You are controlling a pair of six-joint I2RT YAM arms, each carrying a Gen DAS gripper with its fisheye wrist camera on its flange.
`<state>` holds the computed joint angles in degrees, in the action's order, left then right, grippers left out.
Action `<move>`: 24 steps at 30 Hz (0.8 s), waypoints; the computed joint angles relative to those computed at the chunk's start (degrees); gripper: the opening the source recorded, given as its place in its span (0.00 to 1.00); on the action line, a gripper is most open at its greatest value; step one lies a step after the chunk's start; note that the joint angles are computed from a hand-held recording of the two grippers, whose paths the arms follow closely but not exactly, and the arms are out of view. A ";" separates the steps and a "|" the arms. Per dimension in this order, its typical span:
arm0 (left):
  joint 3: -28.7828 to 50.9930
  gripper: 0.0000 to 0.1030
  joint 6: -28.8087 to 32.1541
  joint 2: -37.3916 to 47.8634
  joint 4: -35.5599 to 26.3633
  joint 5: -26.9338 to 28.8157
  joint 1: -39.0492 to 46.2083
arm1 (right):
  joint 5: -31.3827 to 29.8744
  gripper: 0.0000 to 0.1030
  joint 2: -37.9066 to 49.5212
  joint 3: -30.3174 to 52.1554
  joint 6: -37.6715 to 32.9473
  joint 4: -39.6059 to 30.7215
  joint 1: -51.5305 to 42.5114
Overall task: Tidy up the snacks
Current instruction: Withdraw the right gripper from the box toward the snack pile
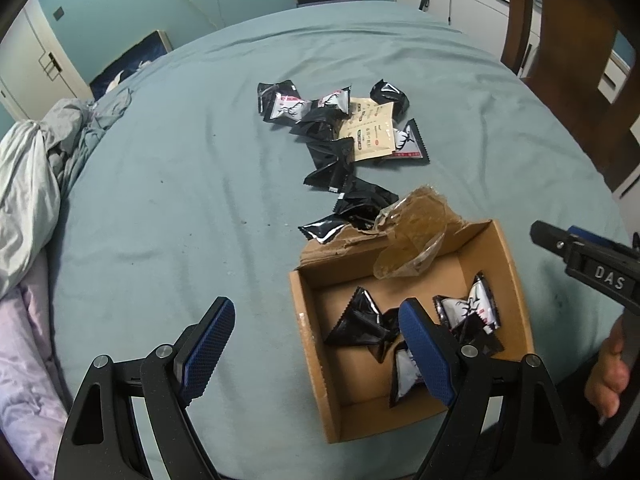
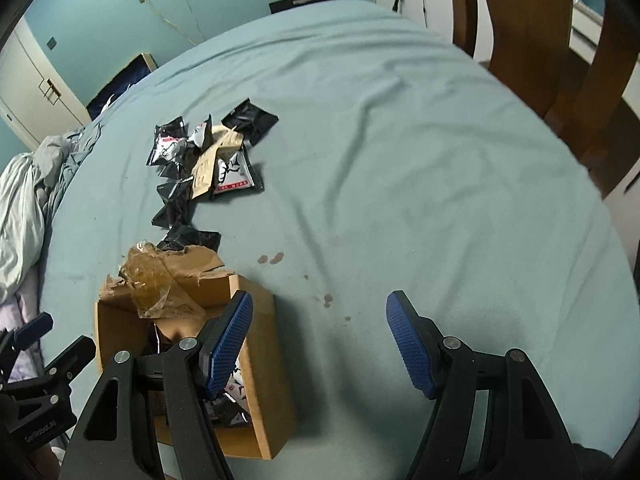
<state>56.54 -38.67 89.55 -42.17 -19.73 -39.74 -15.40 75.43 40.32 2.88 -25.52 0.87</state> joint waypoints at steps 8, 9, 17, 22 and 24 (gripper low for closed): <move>0.63 0.83 1.53 1.41 1.11 1.10 1.52 | 3.36 0.67 7.81 5.89 -1.06 1.19 2.88; 0.73 0.83 1.59 1.52 1.10 1.23 1.66 | 4.16 0.67 8.42 6.30 -0.99 1.76 3.72; 0.93 0.83 1.84 0.11 1.71 2.14 1.38 | 6.56 0.67 17.36 12.48 -0.84 5.94 5.56; 1.33 0.83 3.37 1.04 1.83 2.28 1.86 | 5.33 0.67 26.10 19.32 -0.17 5.93 5.51; 1.61 0.83 3.85 1.45 2.27 2.76 2.45 | 4.32 0.67 29.61 22.00 0.37 6.14 5.53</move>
<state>58.14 -34.82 91.00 -39.90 -16.97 -37.30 -11.08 105.04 62.32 3.25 -19.38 6.40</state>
